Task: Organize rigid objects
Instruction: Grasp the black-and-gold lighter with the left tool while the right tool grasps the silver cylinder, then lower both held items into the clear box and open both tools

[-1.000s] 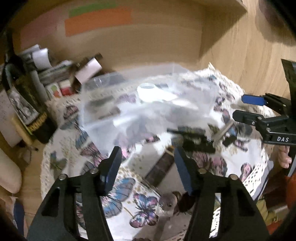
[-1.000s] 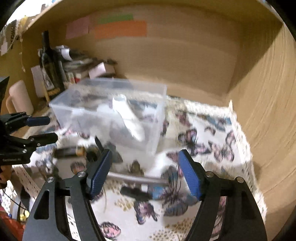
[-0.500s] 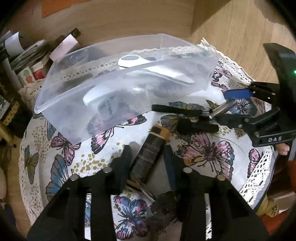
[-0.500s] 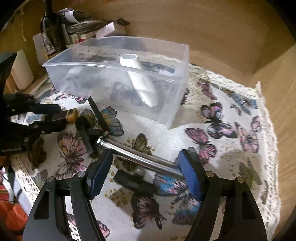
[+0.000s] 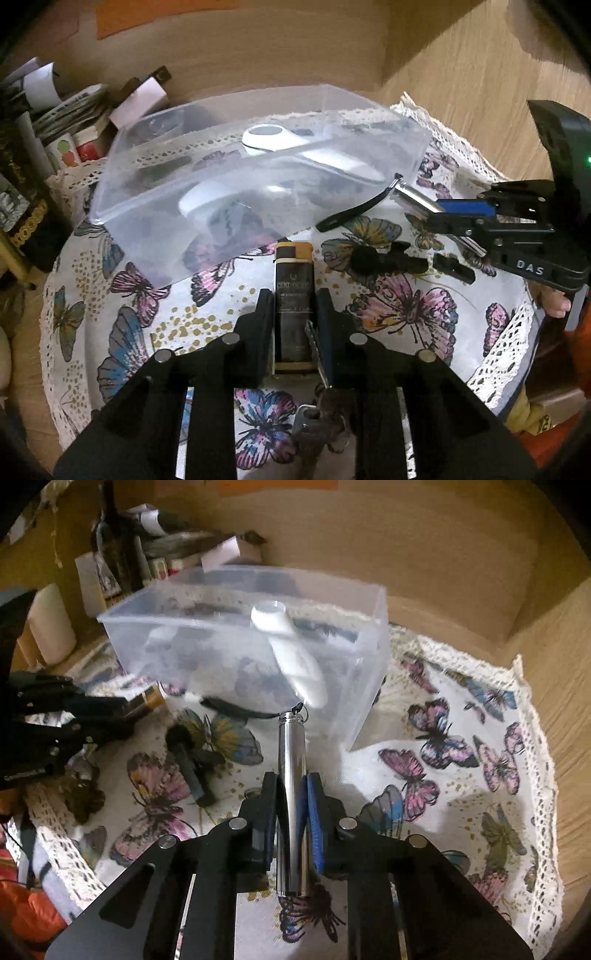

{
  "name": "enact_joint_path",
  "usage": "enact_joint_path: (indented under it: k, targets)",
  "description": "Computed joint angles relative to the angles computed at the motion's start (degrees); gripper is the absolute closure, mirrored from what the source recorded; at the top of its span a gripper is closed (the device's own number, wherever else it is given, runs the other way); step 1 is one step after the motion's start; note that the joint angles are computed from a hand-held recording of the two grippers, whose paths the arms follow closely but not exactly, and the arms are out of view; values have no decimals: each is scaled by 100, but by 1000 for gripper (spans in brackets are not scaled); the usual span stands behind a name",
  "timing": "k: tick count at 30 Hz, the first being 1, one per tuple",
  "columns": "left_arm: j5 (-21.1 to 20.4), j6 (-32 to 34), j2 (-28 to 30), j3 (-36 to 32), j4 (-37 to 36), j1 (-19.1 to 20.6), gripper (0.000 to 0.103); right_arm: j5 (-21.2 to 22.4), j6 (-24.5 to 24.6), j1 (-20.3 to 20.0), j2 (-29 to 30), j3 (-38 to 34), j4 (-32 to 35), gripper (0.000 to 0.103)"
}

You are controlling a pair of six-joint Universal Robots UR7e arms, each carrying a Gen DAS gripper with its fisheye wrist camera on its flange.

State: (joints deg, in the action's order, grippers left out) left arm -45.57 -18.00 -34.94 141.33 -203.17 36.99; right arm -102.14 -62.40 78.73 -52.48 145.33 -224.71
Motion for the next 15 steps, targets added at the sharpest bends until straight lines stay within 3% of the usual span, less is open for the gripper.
enact_joint_path:
  k: [9,15]
  targets:
    - [390,-226,-157,341,-495,-461,80,567,-19,146,-358,431,-574,89]
    - [685,-133,-314,396,-878,-724,80,855,272,389,-666,368,-599,89]
